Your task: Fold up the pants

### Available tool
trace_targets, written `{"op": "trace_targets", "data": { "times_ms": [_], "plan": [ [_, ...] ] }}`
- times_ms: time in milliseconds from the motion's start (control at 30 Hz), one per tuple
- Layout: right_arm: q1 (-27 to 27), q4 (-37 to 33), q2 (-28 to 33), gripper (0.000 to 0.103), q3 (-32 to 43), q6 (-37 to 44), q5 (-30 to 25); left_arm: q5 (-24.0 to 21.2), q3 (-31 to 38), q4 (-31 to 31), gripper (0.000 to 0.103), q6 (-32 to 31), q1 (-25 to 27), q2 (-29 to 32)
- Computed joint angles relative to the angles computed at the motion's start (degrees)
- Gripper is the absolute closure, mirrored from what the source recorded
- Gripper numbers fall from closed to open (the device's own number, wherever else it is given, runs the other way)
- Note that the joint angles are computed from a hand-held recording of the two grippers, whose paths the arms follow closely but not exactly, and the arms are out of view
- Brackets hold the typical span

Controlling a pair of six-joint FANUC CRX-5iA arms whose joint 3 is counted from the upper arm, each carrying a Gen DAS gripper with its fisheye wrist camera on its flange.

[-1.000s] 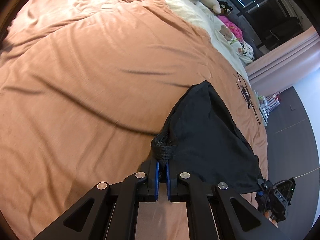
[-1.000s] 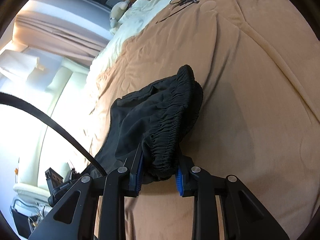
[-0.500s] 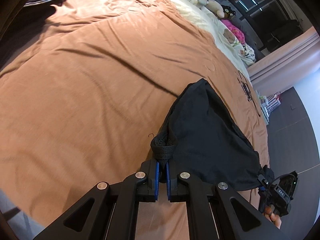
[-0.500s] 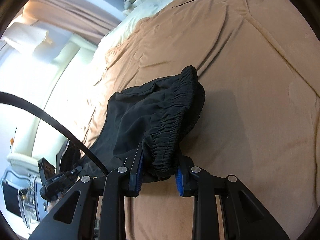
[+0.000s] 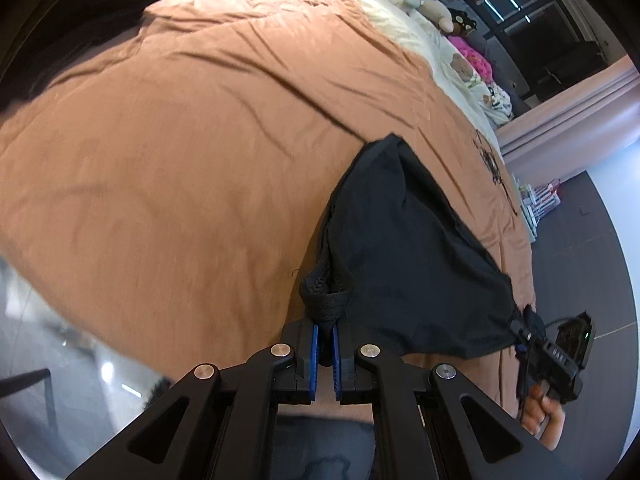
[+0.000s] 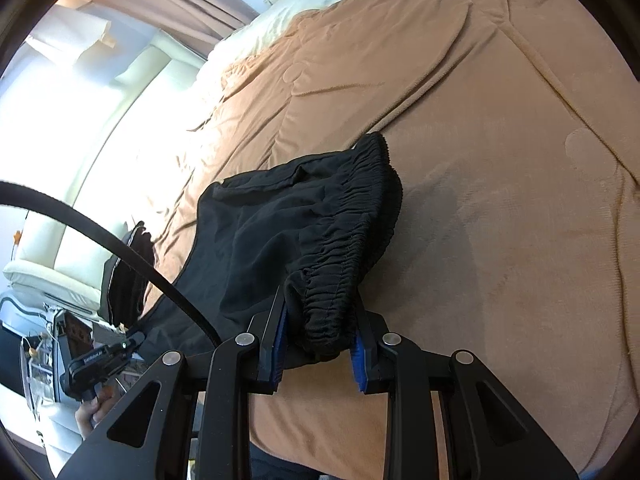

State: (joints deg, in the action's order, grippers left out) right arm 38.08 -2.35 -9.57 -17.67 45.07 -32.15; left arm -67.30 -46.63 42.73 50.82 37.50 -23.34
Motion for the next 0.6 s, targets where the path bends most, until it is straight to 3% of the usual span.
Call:
{"op": "trace_targets", "data": {
  "times_ms": [200, 300, 367, 433, 533, 600],
  "plan": [
    [1.29, 3.82, -0.52, 0.081, -0.32, -0.86, -1.69, -2.57, -1.64, -2.04, 0.097, 0.54, 0.32, -0.81],
    [1.7, 5.77, -0.35, 0.08, -0.59, -2.2, -2.25, -4.46, 0.74, -5.25, 0.091, 0.93, -0.82, 2.41],
    [1.85, 7.45, 0.52, 0.068, -0.32, -3.53, -4.15, -4.54, 4.44, -9.71, 0.079, 1.87, -2.97, 5.54],
    [1.91, 7.15, 1.34, 0.059, 0.62, -3.39, -6.06, -2.53, 7.7, -12.54, 0.076, 2.86, -4.48, 7.07],
    [3.0, 12.33, 0.15, 0.042, -1.39, -7.38, -5.51, -0.2, 11.05, -13.15, 0.066, 2.81, -5.98, 8.54],
    [3.07, 13.97, -0.62, 0.038, -1.91, -9.15, -4.84, 1.84, 12.74, -13.09, 0.065, 2.89, -7.34, 9.53]
  ]
}}
